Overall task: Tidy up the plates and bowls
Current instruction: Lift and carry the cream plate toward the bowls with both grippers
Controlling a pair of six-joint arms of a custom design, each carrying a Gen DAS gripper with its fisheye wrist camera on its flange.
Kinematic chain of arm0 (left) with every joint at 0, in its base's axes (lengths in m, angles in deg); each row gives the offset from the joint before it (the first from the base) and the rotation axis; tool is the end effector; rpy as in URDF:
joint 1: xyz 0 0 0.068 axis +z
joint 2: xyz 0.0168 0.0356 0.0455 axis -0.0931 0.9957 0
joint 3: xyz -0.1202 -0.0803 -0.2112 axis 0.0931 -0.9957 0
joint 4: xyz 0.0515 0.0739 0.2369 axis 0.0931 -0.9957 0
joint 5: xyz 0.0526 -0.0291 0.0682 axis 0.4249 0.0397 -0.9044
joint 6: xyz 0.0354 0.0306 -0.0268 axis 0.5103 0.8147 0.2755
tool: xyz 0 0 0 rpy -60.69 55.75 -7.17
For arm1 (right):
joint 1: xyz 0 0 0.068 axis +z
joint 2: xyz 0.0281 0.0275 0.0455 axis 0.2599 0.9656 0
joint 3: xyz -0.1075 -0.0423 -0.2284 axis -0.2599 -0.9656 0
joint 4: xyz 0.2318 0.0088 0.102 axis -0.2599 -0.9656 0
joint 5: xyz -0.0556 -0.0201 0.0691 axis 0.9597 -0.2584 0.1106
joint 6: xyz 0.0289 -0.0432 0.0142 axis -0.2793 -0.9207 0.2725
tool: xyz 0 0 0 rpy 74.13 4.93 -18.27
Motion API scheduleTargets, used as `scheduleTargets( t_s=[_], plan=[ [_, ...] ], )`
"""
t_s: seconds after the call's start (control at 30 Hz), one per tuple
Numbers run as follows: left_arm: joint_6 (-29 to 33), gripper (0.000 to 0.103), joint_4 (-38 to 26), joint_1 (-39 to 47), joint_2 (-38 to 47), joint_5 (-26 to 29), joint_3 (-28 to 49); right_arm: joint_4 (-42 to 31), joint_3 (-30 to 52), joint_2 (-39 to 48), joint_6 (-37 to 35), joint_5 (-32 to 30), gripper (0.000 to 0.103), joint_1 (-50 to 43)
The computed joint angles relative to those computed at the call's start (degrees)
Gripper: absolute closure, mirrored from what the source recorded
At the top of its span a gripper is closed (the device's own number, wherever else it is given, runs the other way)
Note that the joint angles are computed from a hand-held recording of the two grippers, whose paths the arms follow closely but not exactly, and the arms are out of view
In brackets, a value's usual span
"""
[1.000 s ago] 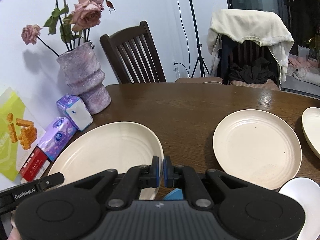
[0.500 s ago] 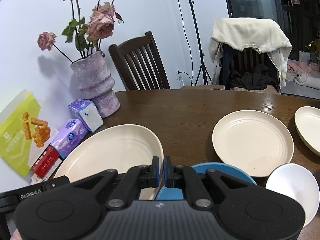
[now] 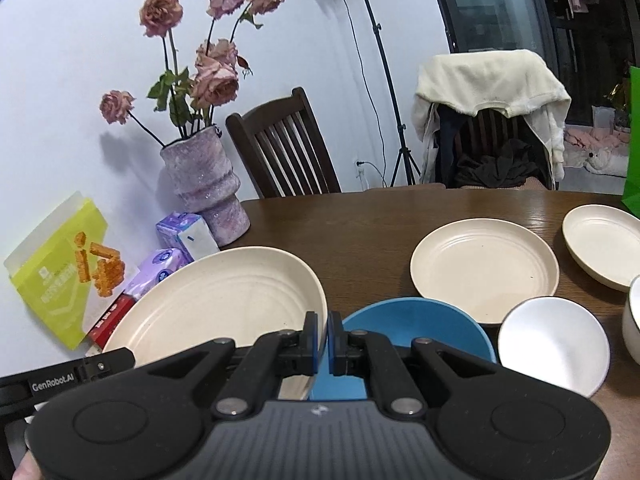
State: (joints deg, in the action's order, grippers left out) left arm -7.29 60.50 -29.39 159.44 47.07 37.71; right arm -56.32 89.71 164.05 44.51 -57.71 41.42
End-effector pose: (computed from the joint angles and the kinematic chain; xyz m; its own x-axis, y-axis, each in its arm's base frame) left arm 0.2970 -0.1307 0.1175 -0.6257 -0.0620 -0.7776 0.1862 0.9562 -0.2260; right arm 0.2678 0.1215 0.1119 -0.5423 0.3111 -0.7805 0.0909 0.9452 0.3136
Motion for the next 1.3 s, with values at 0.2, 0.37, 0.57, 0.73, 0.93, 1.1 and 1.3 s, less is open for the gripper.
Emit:
scheduleTargets(
  t_s=[0.2,0.37,0.57,0.73,0.93,1.1,1.3],
  plan=[
    [-0.55,0.092,1.08,-3.05,-5.07,-2.31,-5.31,2.06,-7.65,-6.85,1.81,2.92,0.098,2.45],
    [-0.8,0.092,1.66,-6.23,-9.33,-4.17,-9.57,2.27,-13.58,-13.13,3.74,6.55,0.098,5.32],
    [-1.7,0.092,1.64,-10.87,-14.39,-7.17,-13.59,-0.67,-19.85,-22.11,6.48,12.09,0.098,9.78],
    [-2.74,0.092,1.52,-15.17,-16.89,-9.52,-15.78,-6.93,-24.44,-31.84,9.33,16.84,0.098,13.64],
    [-3.56,0.092,1.21,-19.08,-18.12,-11.35,-16.96,-18.65,-27.64,-43.85,14.11,23.51,0.098,19.33],
    [-4.11,0.092,1.48,-22.57,-19.19,-13.17,-18.22,-31.65,-29.29,-53.96,20.54,30.08,0.098,25.99],
    [-5.23,0.092,2.18,-26.81,-19.01,-15.6,-19.39,-48.13,-28.56,-59.24,33.7,38.79,0.098,35.89]
  ],
)
